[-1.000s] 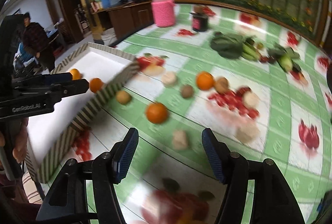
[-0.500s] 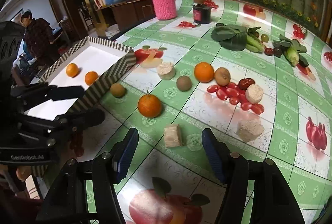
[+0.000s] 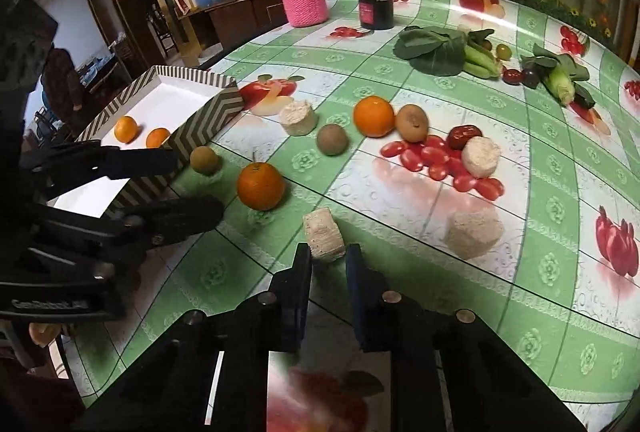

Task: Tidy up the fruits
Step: 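Close the left tool on the tangerine while the right tool grasps the tan cube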

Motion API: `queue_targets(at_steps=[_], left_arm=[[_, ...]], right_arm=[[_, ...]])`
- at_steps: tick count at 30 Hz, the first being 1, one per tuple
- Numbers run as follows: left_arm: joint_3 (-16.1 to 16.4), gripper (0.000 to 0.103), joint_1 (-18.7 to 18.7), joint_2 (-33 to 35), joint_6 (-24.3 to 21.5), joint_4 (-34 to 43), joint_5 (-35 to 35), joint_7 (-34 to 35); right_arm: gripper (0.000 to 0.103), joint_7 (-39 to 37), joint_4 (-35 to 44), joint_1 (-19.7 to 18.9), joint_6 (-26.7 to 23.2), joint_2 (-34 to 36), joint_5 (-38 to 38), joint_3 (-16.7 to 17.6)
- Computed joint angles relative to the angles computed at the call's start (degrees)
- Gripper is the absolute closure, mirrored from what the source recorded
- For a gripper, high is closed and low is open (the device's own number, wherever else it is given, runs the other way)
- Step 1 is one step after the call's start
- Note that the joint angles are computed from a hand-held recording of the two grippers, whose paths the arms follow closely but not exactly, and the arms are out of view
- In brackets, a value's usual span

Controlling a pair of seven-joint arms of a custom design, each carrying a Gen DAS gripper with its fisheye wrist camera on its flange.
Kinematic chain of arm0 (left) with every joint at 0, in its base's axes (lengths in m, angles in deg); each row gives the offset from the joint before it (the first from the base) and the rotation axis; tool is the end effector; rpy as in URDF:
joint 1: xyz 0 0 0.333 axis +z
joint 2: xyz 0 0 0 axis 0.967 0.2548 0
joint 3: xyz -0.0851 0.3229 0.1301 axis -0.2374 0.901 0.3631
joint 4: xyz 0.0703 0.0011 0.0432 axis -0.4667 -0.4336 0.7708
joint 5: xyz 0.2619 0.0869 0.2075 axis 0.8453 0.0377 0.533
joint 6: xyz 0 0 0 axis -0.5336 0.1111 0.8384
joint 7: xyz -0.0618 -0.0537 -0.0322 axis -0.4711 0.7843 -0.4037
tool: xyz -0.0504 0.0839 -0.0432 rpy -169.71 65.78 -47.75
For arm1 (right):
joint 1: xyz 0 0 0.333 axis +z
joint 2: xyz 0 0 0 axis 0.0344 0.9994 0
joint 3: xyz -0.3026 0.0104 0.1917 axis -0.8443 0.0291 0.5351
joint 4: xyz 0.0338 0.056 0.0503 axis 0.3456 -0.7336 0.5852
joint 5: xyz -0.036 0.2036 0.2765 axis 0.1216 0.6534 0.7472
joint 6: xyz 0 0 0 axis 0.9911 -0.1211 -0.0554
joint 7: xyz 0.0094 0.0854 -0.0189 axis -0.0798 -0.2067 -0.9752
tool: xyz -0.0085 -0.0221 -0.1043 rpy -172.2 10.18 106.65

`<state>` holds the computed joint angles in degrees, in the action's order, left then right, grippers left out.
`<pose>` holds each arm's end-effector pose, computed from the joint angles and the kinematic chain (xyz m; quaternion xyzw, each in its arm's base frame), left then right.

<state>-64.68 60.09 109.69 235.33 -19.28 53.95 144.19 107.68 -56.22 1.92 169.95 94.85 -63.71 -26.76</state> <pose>0.6052 -0.2864 0.2667 -0.5128 0.8098 -0.2559 0.1255 0.5645 0.1489 0.2399 -0.7406 0.5952 -0.1313 0.2828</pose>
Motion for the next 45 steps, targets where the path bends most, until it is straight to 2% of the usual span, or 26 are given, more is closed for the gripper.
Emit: queue_targets(at_steps=[1,4,6,10,12,13,16,19,24,26,27,28,39,45], left_arm=[[-0.1,0.037,-0.2,0.4,-0.6,0.7,0.1,0.2],[0.2,0.037,-1.0,1.4,-2.0,2.6,0.6,0.9],[0.6,0.037,-1.5,1.9,-2.7,3.6,0.6,0.9],[0.3,0.037,-1.3,2.9,-4.0,5.1,0.4,1.0],[0.2,0.037,-1.1,3.1,-4.1,5.5,0.3,0.9],[0.0,0.037,-1.0,3.3,-4.4,5.8,0.2,1.0],[-0.5,0.037,-0.6,3.5,-4.8,6.1,0.1,1.3],[-1.0,0.037,-0.3,3.9,-5.3,6.8,0.0,1.8],[-3.9,0.038,1.5,5.0,-6.1,7.7,-0.5,4.3],[-4.6,0.053,1.9,5.3,-6.2,8.0,-0.7,5.5],[-5.1,0.068,2.0,5.6,-7.0,8.4,-0.8,6.2],[-5.7,0.074,2.4,5.9,-7.4,8.6,-1.1,6.8],[-4.7,0.074,3.6,2.0,-1.1,2.0,-2.3,5.8],[-1.4,0.074,2.6,-0.9,2.3,-1.8,-1.7,3.5]], right_arm=[[0.085,0.0,0.1,-1.4,-0.6,0.2,-0.8,1.0],[0.085,-0.1,0.2,-1.6,-1.0,0.3,-0.9,1.0],[0.083,-0.3,0.5,-3.2,-2.0,0.7,-1.7,2.5],[0.075,-0.3,1.0,-3.7,-1.2,1.2,-1.8,2.9],[0.075,-0.3,1.4,-4.1,-1.0,1.7,-2.1,3.2],[0.078,-0.4,1.6,-4.0,-0.4,2.0,-2.1,3.2],[0.081,0.0,1.7,-6.1,0.4,2.9,-3.7,5.1],[0.081,0.6,0.5,-6.2,1.0,2.2,-3.9,4.8],[0.081,3.8,-2.0,-7.9,3.7,0.9,-4.7,4.5],[0.081,5.1,-2.6,-8.7,4.1,0.5,-5.7,4.5],[0.081,5.6,-2.7,-8.7,4.2,0.5,-6.1,4.3],[0.081,6.1,-2.7,-8.7,4.2,0.4,-6.4,4.2],[0.081,9.1,-2.6,-7.3,4.5,-0.3,-9.1,3.9],[0.081,9.7,-1.6,-5.0,4.0,-0.6,-9.1,3.5]])
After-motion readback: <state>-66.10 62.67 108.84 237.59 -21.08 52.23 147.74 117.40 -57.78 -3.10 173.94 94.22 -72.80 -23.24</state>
